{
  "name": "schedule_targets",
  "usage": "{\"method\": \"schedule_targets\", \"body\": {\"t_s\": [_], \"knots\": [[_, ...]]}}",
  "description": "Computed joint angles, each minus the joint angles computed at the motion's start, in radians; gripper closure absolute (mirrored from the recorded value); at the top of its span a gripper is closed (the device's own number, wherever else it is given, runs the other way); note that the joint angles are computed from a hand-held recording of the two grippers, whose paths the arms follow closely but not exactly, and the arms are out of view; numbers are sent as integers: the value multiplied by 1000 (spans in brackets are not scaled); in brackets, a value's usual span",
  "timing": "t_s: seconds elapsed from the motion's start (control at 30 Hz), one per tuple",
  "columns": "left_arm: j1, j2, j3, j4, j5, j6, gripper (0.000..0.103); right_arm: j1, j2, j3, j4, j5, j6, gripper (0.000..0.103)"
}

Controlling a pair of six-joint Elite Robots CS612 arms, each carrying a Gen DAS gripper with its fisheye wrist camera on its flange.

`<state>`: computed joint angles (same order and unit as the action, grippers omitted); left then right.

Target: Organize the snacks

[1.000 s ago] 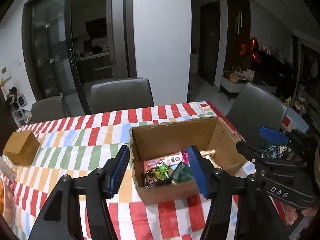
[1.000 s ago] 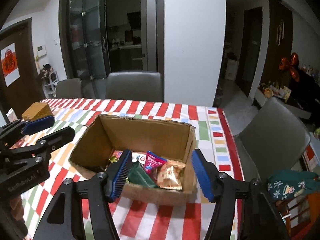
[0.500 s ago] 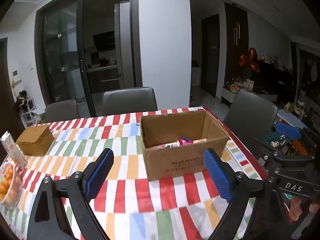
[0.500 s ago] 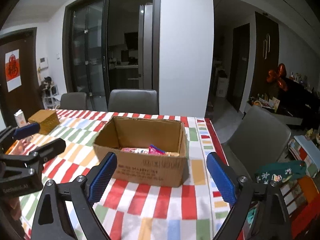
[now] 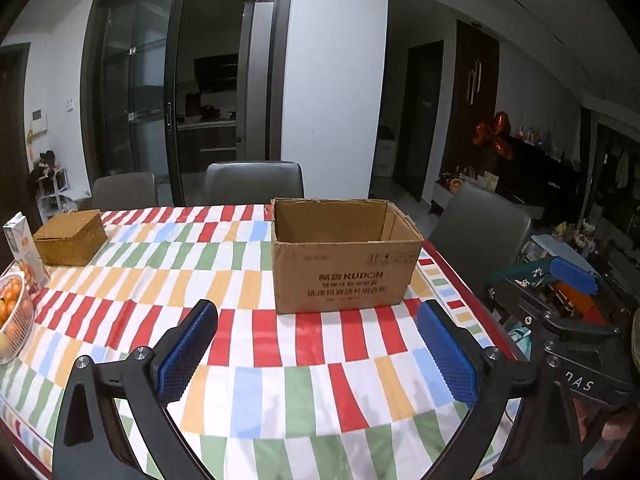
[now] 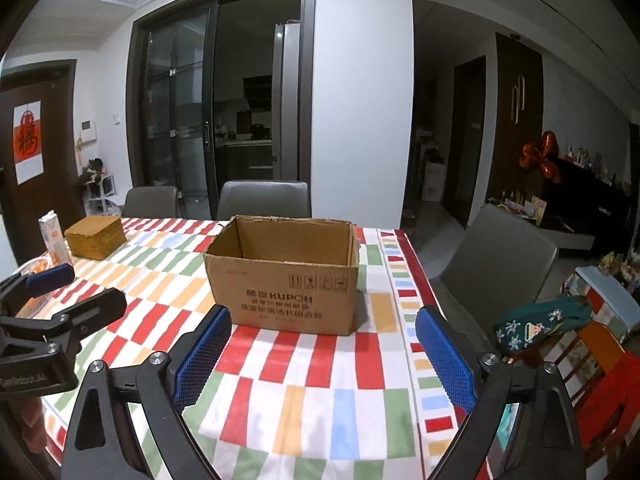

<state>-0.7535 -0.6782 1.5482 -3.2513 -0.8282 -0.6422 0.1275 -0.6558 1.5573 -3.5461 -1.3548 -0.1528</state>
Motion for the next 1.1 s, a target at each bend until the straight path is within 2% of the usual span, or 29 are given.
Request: {"method": "schedule_targets", "body": {"t_s": [0.23,0.67,1.1], "knots": [[-23,-9,24,8,68,-13,0,-1,-16,51,-42,-4,-3,9],[-34,-18,52,28,75,-45,0,-5,-28,85,-64,2,-1,9],[-40,-14,46,38,93,-29,0,-10,-31,92,-55,6,6,9]]}}
